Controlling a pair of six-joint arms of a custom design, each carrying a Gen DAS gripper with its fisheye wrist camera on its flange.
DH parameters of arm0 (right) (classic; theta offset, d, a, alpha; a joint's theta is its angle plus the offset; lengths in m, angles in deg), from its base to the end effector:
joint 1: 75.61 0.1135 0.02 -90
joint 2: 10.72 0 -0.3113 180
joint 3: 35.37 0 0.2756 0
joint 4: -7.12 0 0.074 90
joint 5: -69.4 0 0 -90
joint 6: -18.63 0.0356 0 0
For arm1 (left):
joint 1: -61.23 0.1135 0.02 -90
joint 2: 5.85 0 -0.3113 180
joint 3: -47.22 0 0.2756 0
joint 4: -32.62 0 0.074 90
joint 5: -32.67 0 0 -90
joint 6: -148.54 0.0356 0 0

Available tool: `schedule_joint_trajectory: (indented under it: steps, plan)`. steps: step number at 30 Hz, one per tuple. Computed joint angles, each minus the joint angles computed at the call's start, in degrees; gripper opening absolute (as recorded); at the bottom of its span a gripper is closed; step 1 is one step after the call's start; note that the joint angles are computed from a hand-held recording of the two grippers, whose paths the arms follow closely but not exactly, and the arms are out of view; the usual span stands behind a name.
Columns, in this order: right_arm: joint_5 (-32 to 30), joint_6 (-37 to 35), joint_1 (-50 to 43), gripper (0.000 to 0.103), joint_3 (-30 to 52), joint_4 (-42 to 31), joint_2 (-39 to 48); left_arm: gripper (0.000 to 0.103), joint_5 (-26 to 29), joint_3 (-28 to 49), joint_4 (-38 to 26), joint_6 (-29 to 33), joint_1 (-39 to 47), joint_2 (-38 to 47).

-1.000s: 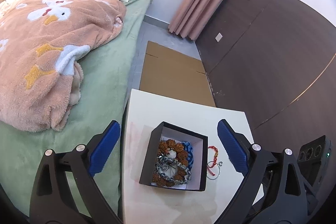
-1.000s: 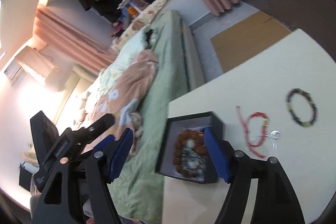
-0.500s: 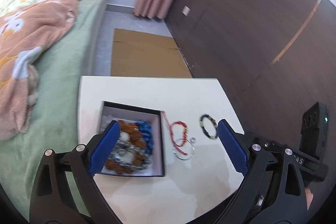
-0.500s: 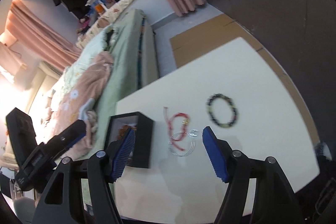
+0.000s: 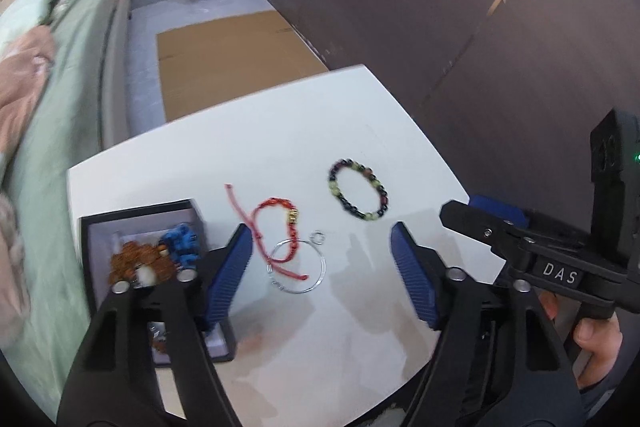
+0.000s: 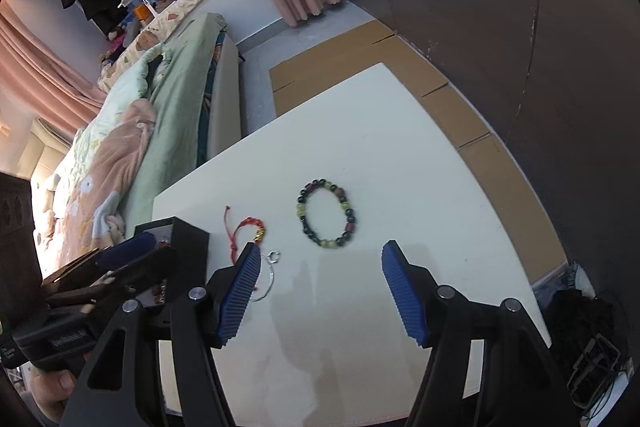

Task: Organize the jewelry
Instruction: 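Move the left tool toward the red string bracelet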

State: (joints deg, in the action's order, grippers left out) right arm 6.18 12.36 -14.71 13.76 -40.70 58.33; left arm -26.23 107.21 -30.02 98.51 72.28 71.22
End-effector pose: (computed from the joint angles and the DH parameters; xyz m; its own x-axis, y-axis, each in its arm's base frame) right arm 0.1151 0.1738 0.2124 -0.7420 0.4915 -0.4559 0.3713 0.8675 0.3310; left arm 0.2316 0.0265 0.2332 -0.7874 0.4067 -0.4633 0.5639 0.7787 -0.2749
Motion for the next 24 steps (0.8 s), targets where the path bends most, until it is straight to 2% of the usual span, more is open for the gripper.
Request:
schedule_joint_trajectory:
  steps: [2,7,9,11,19,20,24]
  plan:
    - [-1.31,-1.54,-1.60,0.063,-1.05,1.50,0.05,0.060,-1.80,-0.51,1.64,-1.75,-2.40,1.03]
    - [-3.42,-2.58,-2.95,0.063,-2.89,3.35,-0.04,0.052,-6.06,-0.57,4.76,-5.49,-6.59,4.04]
    - [-3.33,-2.57,-3.14,0.063,-3.36,3.22,-0.38,0.051,-8.25,-0.35,5.62,-5.83,-8.03,5.70]
    - [-2.91,-1.59,-3.38,0.063,-4.07,2.82,-1.35,0.046,-9.17,0.24,6.10,-6.59,-8.37,7.55]
    - [-2.71,-0.26,-4.34,0.063,-6.03,3.92,-3.37,0.039,-10.52,0.60,8.69,-7.62,-8.10,10.96]
    - [-2.74,-0.25,-4.43,0.063,-5.92,3.98,-3.20,0.035,-10.43,0.45,8.68,-7.66,-8.34,11.54]
    - [-2.61,-0.02,-4.29,0.063,-5.41,4.48,-2.33,0.034,-12.79,-2.67,13.08,-8.90,-11.41,11.95]
